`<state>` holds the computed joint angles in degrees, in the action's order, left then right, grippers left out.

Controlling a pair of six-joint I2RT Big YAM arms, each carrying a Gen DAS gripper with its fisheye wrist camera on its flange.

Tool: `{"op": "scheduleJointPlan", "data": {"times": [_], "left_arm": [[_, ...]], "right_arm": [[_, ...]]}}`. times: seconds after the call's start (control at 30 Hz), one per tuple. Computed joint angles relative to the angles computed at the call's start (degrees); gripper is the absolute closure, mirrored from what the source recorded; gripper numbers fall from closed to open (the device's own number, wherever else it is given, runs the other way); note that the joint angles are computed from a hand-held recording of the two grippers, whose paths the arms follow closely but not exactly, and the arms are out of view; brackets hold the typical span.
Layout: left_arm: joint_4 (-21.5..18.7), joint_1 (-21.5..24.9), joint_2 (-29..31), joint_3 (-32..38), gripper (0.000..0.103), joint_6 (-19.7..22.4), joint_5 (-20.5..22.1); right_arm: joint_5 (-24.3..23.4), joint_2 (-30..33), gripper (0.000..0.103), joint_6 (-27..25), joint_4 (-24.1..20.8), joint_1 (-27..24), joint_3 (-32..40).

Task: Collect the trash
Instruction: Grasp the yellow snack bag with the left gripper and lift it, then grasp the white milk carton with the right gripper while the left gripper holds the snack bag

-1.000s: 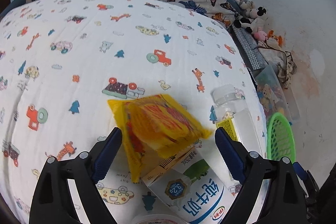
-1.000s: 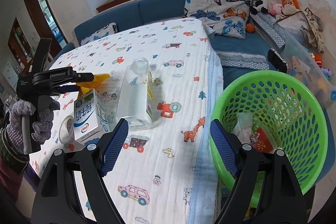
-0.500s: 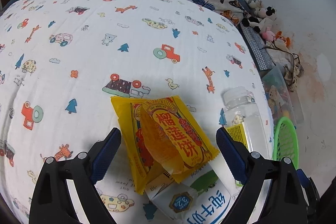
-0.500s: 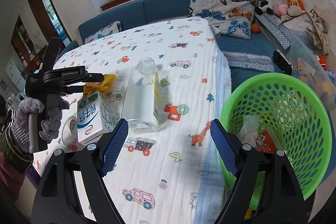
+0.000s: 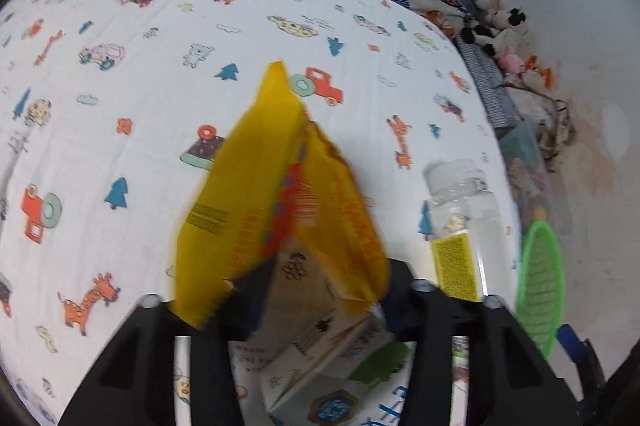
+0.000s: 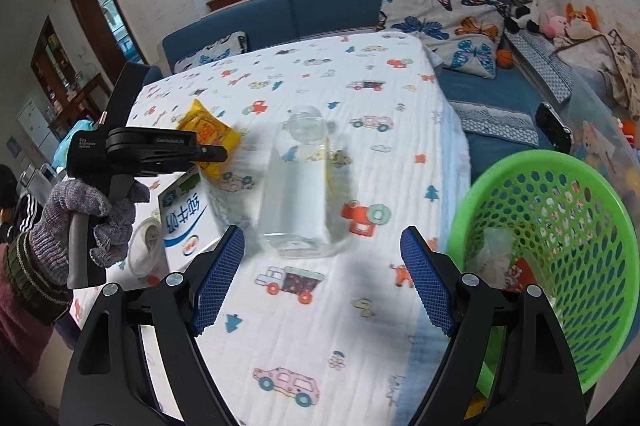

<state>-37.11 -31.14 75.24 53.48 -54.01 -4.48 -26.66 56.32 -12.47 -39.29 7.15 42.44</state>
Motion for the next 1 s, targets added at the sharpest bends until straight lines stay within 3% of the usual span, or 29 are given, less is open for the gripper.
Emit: {"op": "scheduleJointPlan", "data": {"times": [0.2,0.6,0.73,1.0], "left_arm": [[0.1,-0.7,-2.9,-1.3,0.089,1.7,-1.5],[-2.1,-0.7,-10.4,-3.7,0.092,4.4,-5.0],[-2.9,-0.3,-13.1,-5.1,0.092,4.3,-5.4],[-4.2,0.3,-16.7,-7.2,0.092,4.6,-5.6]], "right_arm": [[0.2,-0.5,0.023,0.0,-0.5,3.8,0.1],[3.9,2.0,0.028,-4.0,-0.7,14.9,1.4],[6.6,4.5,0.033,-7.3,-1.0,18.2,2.0],[9.6,8.4,0.033,-13.9,-1.3,21.9,3.5]]}}
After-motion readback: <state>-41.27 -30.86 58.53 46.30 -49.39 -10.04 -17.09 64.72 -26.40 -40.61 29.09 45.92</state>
